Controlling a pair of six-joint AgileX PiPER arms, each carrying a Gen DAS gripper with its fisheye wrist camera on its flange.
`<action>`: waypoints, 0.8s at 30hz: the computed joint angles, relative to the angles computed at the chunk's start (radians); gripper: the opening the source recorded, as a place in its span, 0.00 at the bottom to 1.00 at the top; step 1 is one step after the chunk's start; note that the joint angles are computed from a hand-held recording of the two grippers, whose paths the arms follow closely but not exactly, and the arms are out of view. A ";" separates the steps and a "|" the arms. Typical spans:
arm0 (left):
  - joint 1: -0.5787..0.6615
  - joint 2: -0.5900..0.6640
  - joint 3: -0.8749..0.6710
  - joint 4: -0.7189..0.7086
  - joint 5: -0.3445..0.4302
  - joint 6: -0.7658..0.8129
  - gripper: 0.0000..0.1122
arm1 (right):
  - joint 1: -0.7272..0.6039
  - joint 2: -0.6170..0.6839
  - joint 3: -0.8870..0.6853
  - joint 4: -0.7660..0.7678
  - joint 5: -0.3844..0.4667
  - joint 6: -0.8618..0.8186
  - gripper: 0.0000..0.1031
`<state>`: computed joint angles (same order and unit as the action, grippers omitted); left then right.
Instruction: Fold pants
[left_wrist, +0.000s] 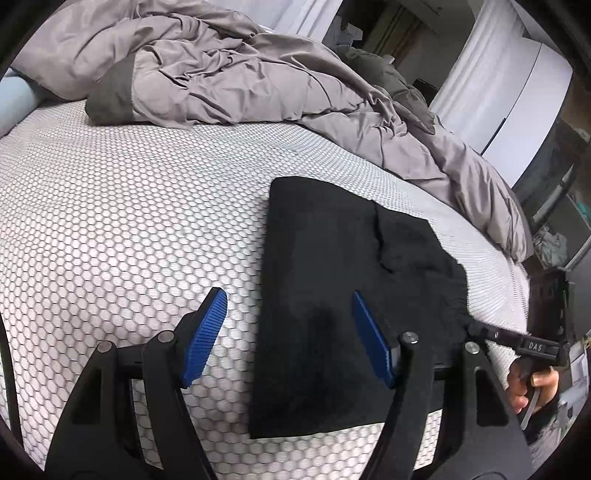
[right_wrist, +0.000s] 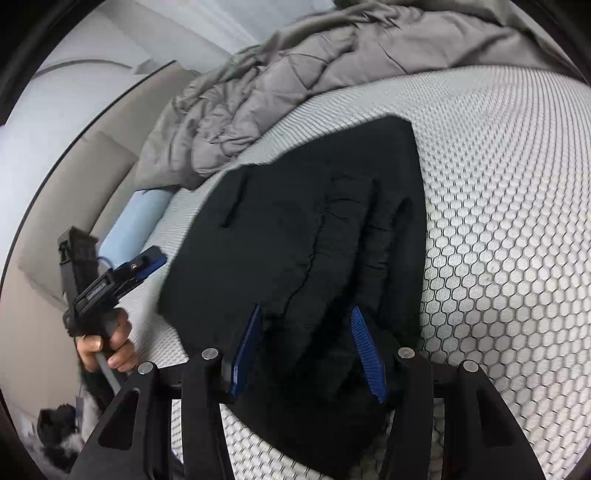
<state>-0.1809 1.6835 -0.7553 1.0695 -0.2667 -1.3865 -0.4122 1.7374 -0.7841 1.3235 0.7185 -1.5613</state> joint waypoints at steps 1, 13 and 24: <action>0.004 0.009 -0.006 -0.015 0.002 0.022 0.59 | 0.023 -0.011 0.008 0.024 -0.033 -0.026 0.38; -0.039 0.031 -0.036 0.033 0.067 -0.015 0.59 | 0.155 -0.150 0.095 0.063 -0.404 -0.059 0.20; -0.073 0.035 -0.048 0.060 0.095 -0.042 0.59 | -0.166 -0.014 -0.062 -0.155 0.189 0.187 0.42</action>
